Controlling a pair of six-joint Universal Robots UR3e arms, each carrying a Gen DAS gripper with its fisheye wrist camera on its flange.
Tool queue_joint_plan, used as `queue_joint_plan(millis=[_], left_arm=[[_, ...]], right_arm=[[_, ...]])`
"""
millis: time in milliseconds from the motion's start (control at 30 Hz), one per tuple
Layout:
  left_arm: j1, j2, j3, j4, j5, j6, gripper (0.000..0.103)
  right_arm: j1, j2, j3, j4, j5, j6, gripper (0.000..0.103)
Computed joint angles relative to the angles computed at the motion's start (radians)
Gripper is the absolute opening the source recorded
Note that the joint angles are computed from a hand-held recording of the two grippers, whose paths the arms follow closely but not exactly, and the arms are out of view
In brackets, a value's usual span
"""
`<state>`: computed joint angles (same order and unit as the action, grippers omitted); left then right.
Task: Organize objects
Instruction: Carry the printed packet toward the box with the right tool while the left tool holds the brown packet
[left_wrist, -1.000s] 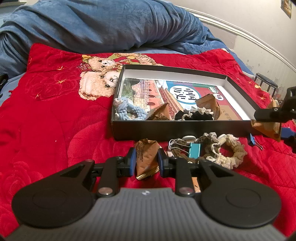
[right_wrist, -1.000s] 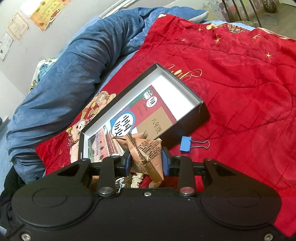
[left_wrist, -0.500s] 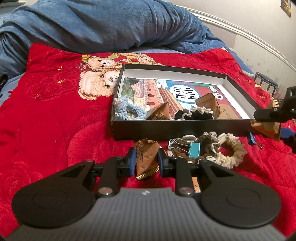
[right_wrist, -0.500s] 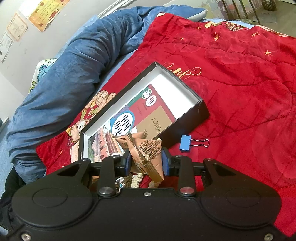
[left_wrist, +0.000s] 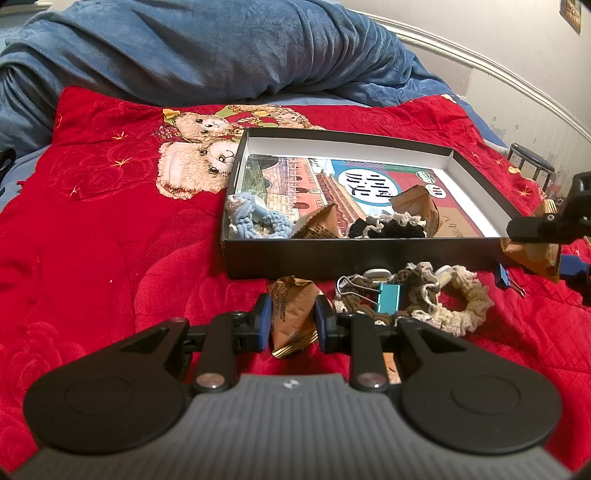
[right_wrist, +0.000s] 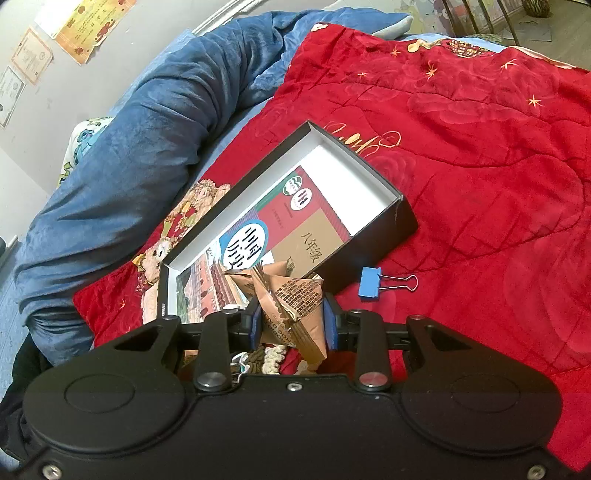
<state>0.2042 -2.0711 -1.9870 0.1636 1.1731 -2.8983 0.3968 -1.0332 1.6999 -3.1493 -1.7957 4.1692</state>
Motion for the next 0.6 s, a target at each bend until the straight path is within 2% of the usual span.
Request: queue_joint_plan(millis=[600], left_arm=[[0.011,0.009,-0.001,-0.010,-0.020,0.001,0.027]], right_arm=[[0.011,0.005,-0.020,-0.017,-0.002,-0.043,0.031]])
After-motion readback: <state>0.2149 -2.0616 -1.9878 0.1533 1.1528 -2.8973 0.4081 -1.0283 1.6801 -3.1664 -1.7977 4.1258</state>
